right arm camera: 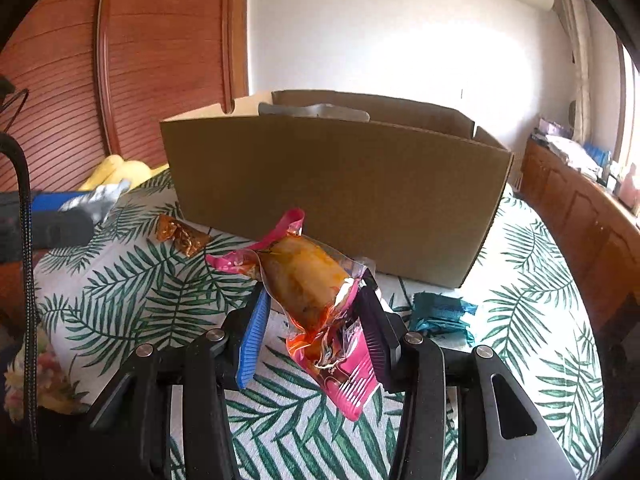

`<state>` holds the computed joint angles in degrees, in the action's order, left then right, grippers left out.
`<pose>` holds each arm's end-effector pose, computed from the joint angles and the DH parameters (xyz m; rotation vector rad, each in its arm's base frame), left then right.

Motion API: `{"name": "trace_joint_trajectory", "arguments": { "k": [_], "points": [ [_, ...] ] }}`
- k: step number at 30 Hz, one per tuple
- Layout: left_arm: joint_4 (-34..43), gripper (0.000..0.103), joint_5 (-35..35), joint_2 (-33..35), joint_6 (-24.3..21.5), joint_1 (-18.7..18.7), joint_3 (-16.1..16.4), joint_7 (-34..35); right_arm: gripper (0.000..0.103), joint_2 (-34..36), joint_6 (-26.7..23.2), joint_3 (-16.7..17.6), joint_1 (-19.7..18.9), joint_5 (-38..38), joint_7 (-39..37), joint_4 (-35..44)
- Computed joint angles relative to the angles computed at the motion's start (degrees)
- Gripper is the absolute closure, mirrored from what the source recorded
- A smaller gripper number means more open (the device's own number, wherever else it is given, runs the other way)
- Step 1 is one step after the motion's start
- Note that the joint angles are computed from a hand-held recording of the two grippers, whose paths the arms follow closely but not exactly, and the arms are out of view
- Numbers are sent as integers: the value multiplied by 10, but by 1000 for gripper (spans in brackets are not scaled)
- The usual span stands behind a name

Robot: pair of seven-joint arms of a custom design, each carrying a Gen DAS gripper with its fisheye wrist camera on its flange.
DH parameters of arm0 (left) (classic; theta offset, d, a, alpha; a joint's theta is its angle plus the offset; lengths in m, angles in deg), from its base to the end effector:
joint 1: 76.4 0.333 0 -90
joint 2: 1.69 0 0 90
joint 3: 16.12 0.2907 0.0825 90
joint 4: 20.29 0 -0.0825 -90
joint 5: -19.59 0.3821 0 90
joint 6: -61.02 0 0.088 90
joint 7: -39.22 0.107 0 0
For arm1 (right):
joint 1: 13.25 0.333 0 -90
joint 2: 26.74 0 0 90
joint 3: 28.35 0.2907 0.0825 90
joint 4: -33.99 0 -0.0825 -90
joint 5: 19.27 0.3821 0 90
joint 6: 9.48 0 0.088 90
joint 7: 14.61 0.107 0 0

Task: Organize snacks
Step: 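Carry both packs over the box and release them inside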

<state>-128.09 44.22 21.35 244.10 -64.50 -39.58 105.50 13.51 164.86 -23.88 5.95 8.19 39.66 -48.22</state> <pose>0.6493 -0.1417 0.4037 -1.6216 1.8281 -1.0837 0.7077 0.2547 0.3613 -1.9925 1.1305 -0.6093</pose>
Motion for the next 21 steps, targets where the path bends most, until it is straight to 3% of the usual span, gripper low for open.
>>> {"name": "trace_joint_trajectory", "arguments": {
  "k": [10, 18, 21],
  "points": [
    [29, 43, 2, 3, 0, -12, 8, 2, 57, -58, 35, 57, -45, 46, -61, -55],
    [78, 43, -5, 19, -15, -13, 3, 19, 57, -78, 40, 54, -42, 63, -82, -56],
    [105, 43, -2, 26, -22, -39, 28, 20, 57, -76, 38, 45, -35, 61, -80, -45]
  ]
}}
